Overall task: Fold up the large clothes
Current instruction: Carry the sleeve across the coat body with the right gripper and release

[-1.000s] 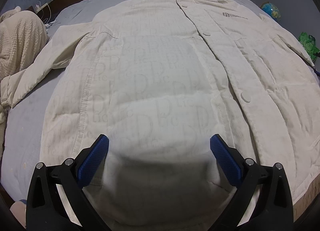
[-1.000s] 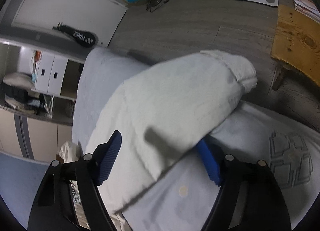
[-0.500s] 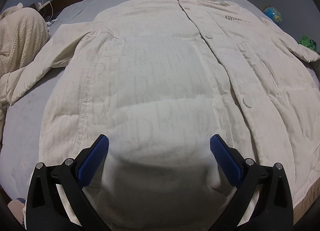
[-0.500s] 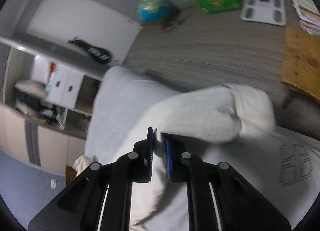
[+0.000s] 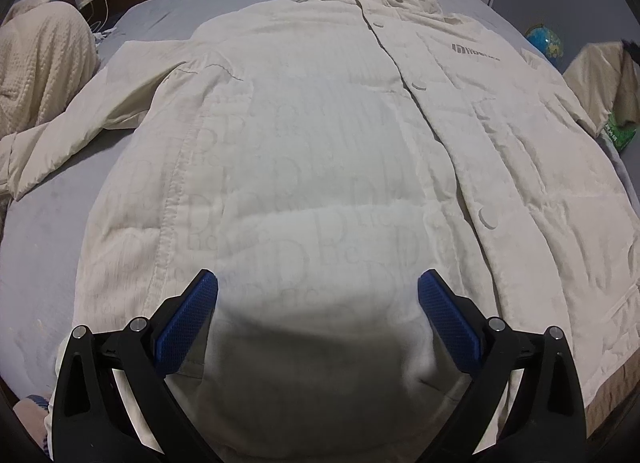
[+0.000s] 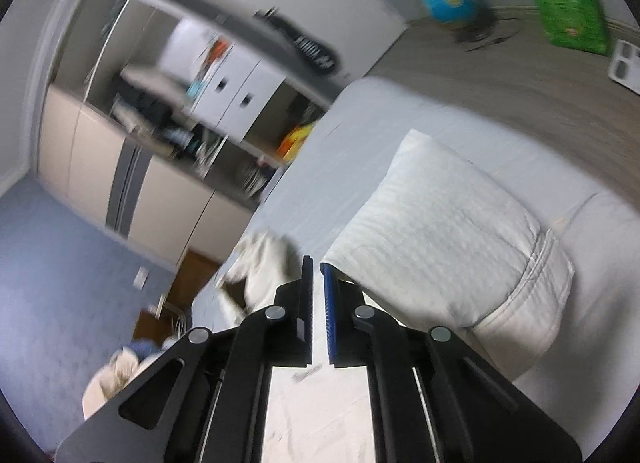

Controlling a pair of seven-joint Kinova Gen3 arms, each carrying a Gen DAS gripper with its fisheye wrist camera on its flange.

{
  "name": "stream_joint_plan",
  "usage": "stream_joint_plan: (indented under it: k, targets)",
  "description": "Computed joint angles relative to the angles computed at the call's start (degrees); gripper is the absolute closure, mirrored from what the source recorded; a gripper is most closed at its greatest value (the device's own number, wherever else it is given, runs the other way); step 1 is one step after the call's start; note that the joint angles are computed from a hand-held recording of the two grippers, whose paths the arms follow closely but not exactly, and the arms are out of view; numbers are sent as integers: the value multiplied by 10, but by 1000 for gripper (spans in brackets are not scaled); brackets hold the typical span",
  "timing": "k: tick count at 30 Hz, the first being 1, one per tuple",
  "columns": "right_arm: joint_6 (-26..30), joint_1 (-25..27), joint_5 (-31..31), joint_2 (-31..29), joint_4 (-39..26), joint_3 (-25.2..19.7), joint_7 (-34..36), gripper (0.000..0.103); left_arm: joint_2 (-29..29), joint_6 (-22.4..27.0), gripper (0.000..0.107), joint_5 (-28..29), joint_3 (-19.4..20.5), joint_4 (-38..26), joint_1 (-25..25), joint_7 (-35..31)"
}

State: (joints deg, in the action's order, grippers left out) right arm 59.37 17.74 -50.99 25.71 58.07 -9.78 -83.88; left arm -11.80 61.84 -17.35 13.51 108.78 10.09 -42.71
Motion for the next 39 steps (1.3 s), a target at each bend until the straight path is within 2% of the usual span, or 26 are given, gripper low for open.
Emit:
stream_joint_plan:
  k: [9, 13, 18, 20, 21, 22, 24, 26, 28, 33, 37, 39]
  targets:
    - [33, -99, 20, -31, 18, -26, 42, 103, -11, -14, 11, 25, -14, 4, -10, -18]
    - [47, -137, 54, -35, 19, -12, 34, 103, -18, -19, 11, 34, -16, 8, -15, -27]
    - [65, -143, 90, -31, 24, 9, 2, 101, -22, -26, 11, 46, -19, 9, -24, -34]
    - [63, -136, 92, -33, 39, 14, -9, 95, -26, -31, 11, 49, -20, 10, -27, -35]
    - [61, -134, 94, -33, 43, 16, -15, 82, -33, -40, 11, 55, -24, 13, -28, -38]
    - [55, -130, 91, -33, 50, 18, -22, 65, -42, -52, 11, 61, -29, 17, -29, -43]
    - [34, -115, 70, -38, 79, 16, -28, 51, -68, -86, 11, 72, -34, 29, -36, -50]
    - [17, -101, 42, -39, 107, 14, -31, 50, -94, -122, 11, 65, -23, 40, -50, -45]
    - [9, -96, 24, -33, 120, 13, -45, 49, -104, -137, 11, 48, -3, 44, -71, -41]
    - [-21, -91, -18, -20, 157, 7, -80, 48, -85, -160, 11, -3, 29, 35, -115, -35]
    - [-57, -94, -41, -10, 182, -3, -113, 48, -75, -169, 11, -10, 22, 41, -126, -15]
    - [-99, -101, -61, -11, 208, 1, -135, 48, -72, -164, 11, 5, 1, 45, -121, -22]
